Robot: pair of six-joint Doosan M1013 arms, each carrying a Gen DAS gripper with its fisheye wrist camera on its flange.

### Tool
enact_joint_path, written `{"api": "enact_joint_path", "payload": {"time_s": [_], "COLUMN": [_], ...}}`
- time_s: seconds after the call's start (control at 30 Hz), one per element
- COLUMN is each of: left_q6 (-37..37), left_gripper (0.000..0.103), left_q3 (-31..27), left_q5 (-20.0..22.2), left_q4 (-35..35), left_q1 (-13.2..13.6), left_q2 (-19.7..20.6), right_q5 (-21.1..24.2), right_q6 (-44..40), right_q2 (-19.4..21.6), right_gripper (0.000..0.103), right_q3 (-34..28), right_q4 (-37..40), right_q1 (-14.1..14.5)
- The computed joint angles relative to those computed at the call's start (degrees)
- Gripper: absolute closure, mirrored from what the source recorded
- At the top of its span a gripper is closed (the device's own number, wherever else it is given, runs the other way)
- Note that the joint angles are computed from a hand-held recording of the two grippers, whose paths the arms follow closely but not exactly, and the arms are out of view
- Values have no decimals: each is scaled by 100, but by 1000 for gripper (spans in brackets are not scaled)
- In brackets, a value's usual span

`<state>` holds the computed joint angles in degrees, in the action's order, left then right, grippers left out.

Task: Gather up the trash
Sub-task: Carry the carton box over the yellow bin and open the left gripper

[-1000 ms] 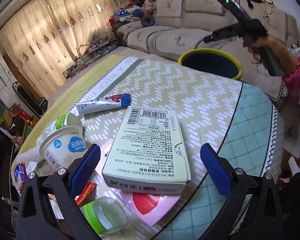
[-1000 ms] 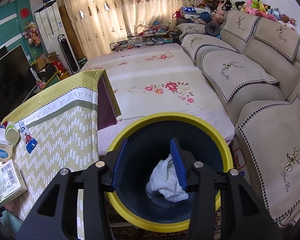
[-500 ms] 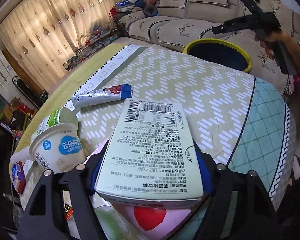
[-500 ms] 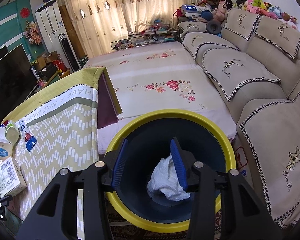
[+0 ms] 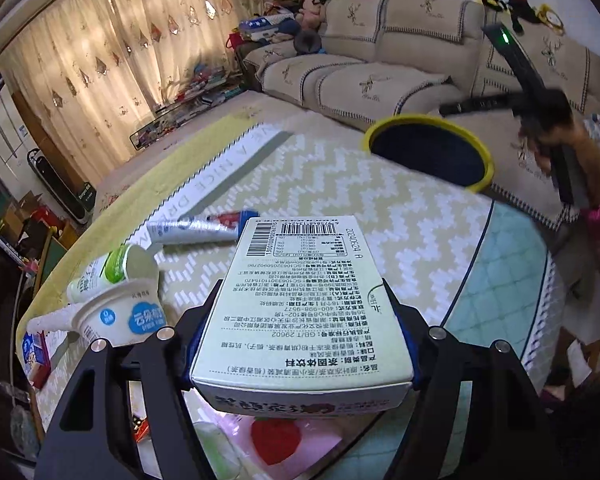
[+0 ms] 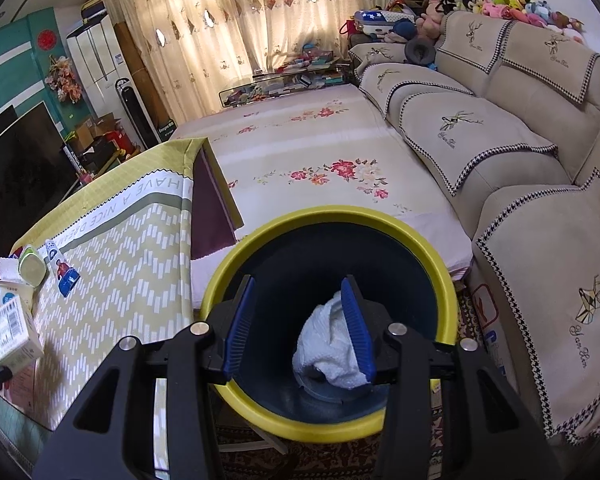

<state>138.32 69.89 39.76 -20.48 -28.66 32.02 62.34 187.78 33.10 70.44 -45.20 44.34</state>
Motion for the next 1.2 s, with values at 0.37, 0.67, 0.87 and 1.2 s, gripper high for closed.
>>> {"api": "enact_joint_path", "payload": {"time_s": [0.37, 0.67, 0.87, 1.2], "left_q6": [171, -131, -743, -1421], "left_gripper": [32, 32, 32, 11], "left_q3": [-579, -1929, -3113, -3936], "left_q5": [435, 1248, 1836, 1944], "left_q4": [-695, -725, -277, 139], "left_q1": [-316, -775, -1086, -1314], "left_q2": [258, 1045, 1795, 2356], "right_q5": [604, 921, 1033, 1052], "right_q6": [661, 1179, 1479, 1659], "right_q2": [-291, -541, -686, -759], "right_gripper": [58, 57, 57, 56], "right_q3": [397, 792, 1037, 1180], "right_q4": [-477, -684, -666, -588], "right_q1": [341, 510, 570, 608]}}
